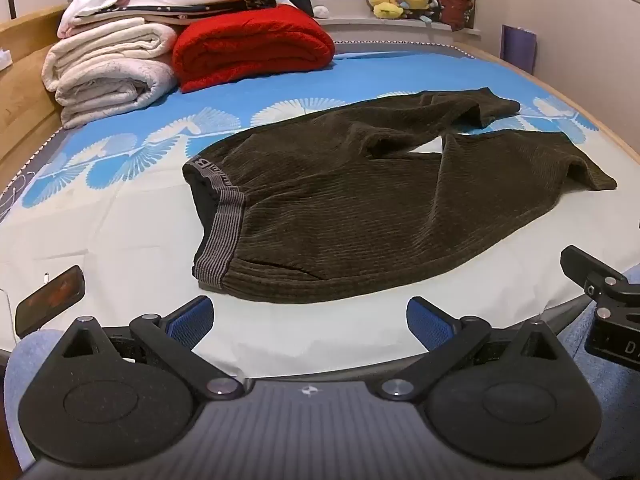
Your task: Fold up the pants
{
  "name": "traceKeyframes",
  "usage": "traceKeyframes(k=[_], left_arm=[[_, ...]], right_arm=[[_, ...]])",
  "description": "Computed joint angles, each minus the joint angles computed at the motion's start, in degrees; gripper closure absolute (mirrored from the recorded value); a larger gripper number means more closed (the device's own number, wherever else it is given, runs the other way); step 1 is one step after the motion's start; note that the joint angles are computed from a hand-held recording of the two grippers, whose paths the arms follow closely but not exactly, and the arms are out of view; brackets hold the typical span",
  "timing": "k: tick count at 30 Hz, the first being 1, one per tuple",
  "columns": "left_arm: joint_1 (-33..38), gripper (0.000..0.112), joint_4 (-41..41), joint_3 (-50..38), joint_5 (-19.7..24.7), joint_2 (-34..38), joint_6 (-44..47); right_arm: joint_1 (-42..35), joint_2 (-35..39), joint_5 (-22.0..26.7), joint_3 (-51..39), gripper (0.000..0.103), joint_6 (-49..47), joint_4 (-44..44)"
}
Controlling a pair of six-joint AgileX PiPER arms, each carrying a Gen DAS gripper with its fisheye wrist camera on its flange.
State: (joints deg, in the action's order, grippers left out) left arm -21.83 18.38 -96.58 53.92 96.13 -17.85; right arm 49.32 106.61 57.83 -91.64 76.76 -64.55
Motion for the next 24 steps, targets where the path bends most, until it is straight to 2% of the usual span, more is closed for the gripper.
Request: traceKeyframes(k=[14, 24], left_arm=[[-1.1, 0.009, 0.6, 0.9, 0.7, -1.4, -0.4], [0.0, 0.009, -0.6, -0.2, 0.3, 0.3, 1.2]], right_arm=[[-0.2, 0.8, -0.8, 0.0, 0.001, 0.1, -0.5], [-0.5, 0.3, -0.8, -0.6, 0.001, -1.3, 1.0]])
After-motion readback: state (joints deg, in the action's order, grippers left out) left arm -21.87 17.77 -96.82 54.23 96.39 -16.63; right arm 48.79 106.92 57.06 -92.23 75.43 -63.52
